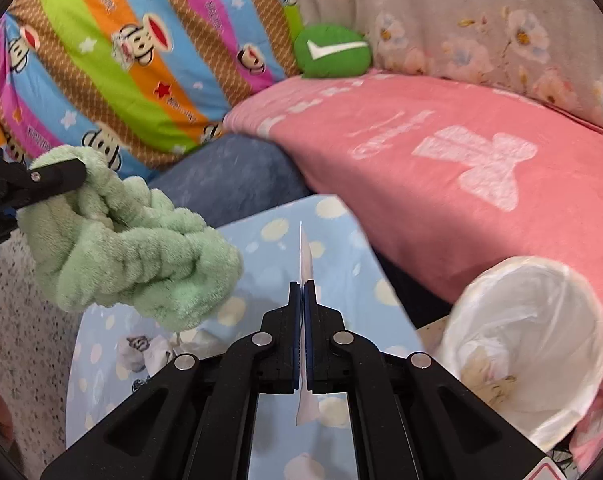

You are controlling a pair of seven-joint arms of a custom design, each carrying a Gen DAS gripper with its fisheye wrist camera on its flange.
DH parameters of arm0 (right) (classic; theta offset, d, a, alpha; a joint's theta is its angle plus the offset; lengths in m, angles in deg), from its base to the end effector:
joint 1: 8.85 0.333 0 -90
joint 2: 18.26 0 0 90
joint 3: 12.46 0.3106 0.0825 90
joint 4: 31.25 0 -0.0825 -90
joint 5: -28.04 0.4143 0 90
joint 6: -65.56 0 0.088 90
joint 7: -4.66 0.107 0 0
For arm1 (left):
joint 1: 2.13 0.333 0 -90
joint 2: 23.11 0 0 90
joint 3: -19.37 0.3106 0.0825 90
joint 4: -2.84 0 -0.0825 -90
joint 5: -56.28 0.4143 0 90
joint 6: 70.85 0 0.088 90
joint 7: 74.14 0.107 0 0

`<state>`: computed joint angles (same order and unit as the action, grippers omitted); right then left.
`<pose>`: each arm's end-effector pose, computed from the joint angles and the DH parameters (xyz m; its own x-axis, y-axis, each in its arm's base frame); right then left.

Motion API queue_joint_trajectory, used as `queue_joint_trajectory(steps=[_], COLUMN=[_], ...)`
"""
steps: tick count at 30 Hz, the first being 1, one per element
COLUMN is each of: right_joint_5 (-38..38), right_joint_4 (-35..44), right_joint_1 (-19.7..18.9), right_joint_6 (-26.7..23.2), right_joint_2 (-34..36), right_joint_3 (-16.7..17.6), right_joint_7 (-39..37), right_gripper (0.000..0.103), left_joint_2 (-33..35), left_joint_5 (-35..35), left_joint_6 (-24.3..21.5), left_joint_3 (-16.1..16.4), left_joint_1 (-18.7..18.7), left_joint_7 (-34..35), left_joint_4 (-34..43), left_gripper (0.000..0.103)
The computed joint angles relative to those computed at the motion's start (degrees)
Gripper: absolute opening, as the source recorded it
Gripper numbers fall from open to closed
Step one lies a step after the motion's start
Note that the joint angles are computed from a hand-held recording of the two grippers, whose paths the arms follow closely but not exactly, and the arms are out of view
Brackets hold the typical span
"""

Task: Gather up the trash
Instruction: 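Carry the green towel and white paper to the bin and release them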

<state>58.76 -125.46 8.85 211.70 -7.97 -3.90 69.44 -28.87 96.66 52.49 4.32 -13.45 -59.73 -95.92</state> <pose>0.6293 0.2937 0.5778 0.5906 -0.7712 -0.2374 -0.6470 -0.2768 -0.7104 0.5463 -0.2502 0.6714 0.4975 -0.8476 0.1848 -0.5019 -0.4550 -0.7356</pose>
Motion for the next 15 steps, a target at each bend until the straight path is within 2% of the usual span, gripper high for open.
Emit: queue_joint_trajectory(steps=[6,15], right_joint_5=[2.21,2.18], right_joint_4=[-0.56,-1.18], right_joint_1=[-2.5,-6.24], right_joint_6=[0.84,2.3], right_joint_2=[-2.63,-3.45], right_joint_3=[-1.72,-4.6], right_joint_7=[-1.77,-0.45], right_gripper=[0.001,0.001], left_joint_2=[8.45,23.96], left_joint_5=[1.4,-1.17], left_joint_6=[-0.48,-1.75], left_joint_3=[-0.47,2.8], left_joint_1=[-3.4,-11.55], left_joint_7=[2.63,10.34], left_joint_4=[10.99,30.54], left_gripper=[0.017,0.018])
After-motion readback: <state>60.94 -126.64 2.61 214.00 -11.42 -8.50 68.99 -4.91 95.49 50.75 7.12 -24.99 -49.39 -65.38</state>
